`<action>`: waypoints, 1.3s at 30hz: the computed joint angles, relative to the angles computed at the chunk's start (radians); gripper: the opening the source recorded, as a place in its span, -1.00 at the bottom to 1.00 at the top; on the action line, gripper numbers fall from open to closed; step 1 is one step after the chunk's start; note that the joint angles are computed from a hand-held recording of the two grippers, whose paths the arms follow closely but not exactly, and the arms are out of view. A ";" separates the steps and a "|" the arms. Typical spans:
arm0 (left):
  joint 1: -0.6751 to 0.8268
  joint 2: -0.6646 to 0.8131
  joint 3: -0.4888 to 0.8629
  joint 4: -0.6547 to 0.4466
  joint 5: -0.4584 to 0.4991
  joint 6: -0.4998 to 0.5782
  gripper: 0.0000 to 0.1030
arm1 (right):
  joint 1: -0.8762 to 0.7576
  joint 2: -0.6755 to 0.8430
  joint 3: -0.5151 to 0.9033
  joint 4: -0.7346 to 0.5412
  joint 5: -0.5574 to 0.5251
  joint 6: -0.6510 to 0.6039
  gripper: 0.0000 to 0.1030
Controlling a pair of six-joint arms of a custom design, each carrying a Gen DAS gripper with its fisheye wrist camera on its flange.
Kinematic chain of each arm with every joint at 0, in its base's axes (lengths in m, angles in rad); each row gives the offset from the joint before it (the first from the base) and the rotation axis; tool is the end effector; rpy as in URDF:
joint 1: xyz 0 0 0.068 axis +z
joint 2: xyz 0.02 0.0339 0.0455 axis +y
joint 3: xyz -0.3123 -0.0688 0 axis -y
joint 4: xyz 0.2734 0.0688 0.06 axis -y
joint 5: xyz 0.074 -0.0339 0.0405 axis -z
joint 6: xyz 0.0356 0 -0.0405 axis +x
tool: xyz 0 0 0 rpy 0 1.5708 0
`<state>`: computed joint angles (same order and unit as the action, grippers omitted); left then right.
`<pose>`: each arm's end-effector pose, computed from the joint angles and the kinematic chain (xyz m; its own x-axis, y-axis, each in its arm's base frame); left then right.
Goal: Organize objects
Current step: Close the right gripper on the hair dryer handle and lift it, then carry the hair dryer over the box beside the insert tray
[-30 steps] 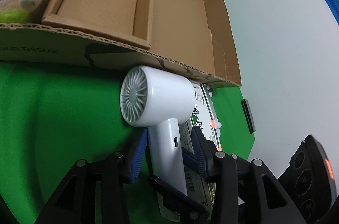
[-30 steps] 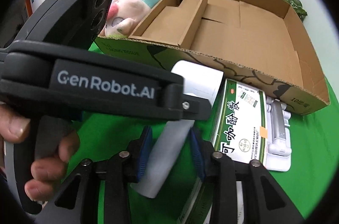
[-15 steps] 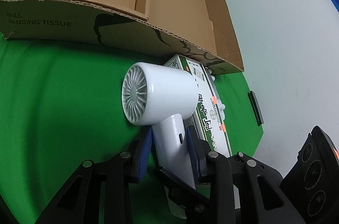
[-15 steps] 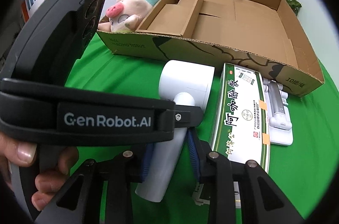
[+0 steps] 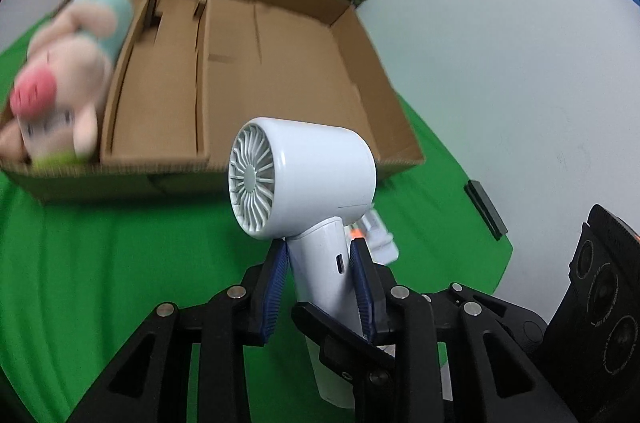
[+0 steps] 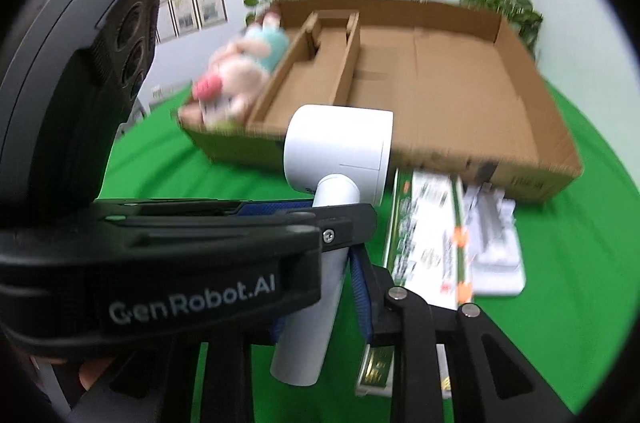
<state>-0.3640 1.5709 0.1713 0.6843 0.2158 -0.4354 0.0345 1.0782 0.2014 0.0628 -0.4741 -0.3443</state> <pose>0.1915 -0.0811 0.0953 -0.7661 -0.1490 -0.6252 0.1938 0.8739 -0.4457 0.1652 0.0220 0.1401 -0.5679 -0.3201 -0.7583 -0.5690 0.8183 0.0807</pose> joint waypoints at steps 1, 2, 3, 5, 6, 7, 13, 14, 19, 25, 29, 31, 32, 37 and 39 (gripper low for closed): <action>-0.013 -0.058 0.017 -0.059 -0.024 0.008 -0.44 | -0.022 -0.032 0.019 -0.038 -0.029 0.002 -0.49; -0.018 -0.103 0.032 -0.108 -0.038 0.021 -0.44 | -0.039 -0.031 0.043 -0.055 -0.053 0.005 -0.49; -0.021 -0.141 0.054 -0.156 -0.051 0.034 -0.44 | -0.041 -0.034 0.058 -0.063 -0.064 0.017 -0.49; -0.013 -0.209 0.093 -0.240 -0.060 0.066 -0.44 | -0.036 -0.020 0.112 -0.073 -0.079 0.048 -0.49; -0.013 -0.256 0.112 -0.293 -0.065 0.075 -0.44 | -0.029 0.002 0.141 -0.065 -0.080 0.062 -0.49; -0.009 -0.274 0.139 -0.326 -0.068 0.087 -0.44 | -0.024 0.022 0.171 -0.056 -0.083 0.074 -0.49; 0.106 -0.331 0.279 -0.486 0.001 0.179 -0.44 | 0.035 0.171 0.351 -0.009 -0.059 0.145 -0.50; 0.125 -0.308 0.310 -0.493 0.014 0.187 -0.44 | 0.047 0.193 0.377 -0.007 -0.050 0.151 -0.50; 0.179 -0.177 0.445 -0.514 0.050 0.226 -0.44 | 0.067 0.346 0.505 0.004 -0.041 0.165 -0.50; 0.202 0.030 0.544 -0.499 0.050 0.239 -0.46 | 0.065 0.550 0.596 0.059 -0.062 0.209 -0.50; 0.203 0.169 0.590 -0.481 0.029 0.239 -0.46 | 0.067 0.662 0.617 0.096 -0.074 0.222 -0.50; 0.209 0.232 0.614 -0.477 0.031 0.235 -0.46 | 0.068 0.717 0.628 0.112 -0.074 0.218 -0.50; 0.210 0.259 0.627 -0.481 0.030 0.233 -0.46 | 0.068 0.725 0.623 0.116 -0.077 0.217 -0.50; 0.210 0.360 0.686 -0.506 0.028 0.224 -0.46 | 0.075 0.790 0.632 0.132 -0.054 0.205 -0.51; 0.197 0.371 0.694 -0.506 0.010 0.234 -0.47 | 0.078 0.800 0.628 0.140 -0.034 0.202 -0.52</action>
